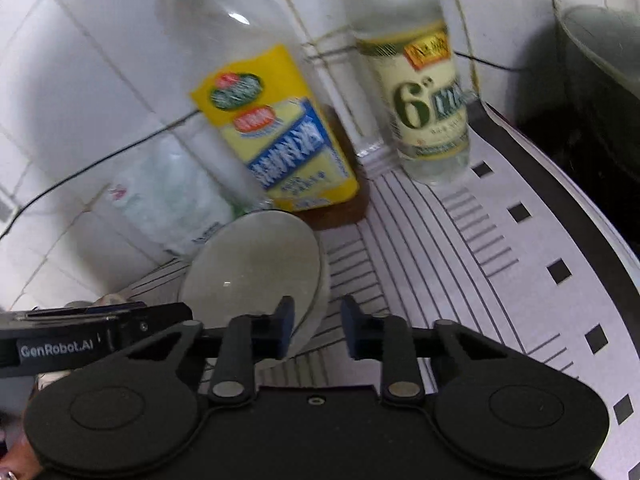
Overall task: Organize plates and bowls
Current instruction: 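Move both grippers to the white bowl by the bottles and close on its rim, then lift the held bowl with both grippers and carry it over the first bowl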
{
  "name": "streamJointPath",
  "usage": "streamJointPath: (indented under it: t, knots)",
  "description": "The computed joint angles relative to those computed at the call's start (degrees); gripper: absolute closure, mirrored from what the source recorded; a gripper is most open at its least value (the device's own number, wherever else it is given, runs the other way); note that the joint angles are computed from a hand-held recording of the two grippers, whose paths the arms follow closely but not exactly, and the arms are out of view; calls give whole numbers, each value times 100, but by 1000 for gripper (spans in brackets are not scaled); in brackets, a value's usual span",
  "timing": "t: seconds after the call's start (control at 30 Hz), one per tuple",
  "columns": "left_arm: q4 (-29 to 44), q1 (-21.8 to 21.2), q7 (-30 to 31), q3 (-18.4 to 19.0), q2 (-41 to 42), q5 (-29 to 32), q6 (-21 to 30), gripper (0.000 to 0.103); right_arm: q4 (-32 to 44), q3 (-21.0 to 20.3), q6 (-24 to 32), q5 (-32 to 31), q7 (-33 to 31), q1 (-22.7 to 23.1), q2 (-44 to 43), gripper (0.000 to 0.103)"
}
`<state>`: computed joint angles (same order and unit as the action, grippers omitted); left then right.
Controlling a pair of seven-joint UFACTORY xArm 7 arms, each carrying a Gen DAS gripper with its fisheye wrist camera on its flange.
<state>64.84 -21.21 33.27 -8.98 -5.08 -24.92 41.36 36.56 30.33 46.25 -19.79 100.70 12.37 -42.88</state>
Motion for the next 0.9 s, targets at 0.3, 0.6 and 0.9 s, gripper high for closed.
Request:
streamJointPath:
  t: [0.3,0.6,0.9]
  knots:
    - [311,-21,-199,-101,355,8,68,58,-334,189,-379,32,982,-261,-52,83]
    - [401,25,-498,-96,422,-297,426,89,-1067,268,-1093,127,1868,-176,-595,96]
    - [28,-113,-632,-170,83,95,39,90,-948,101,-904,256,1524,40,-456,95]
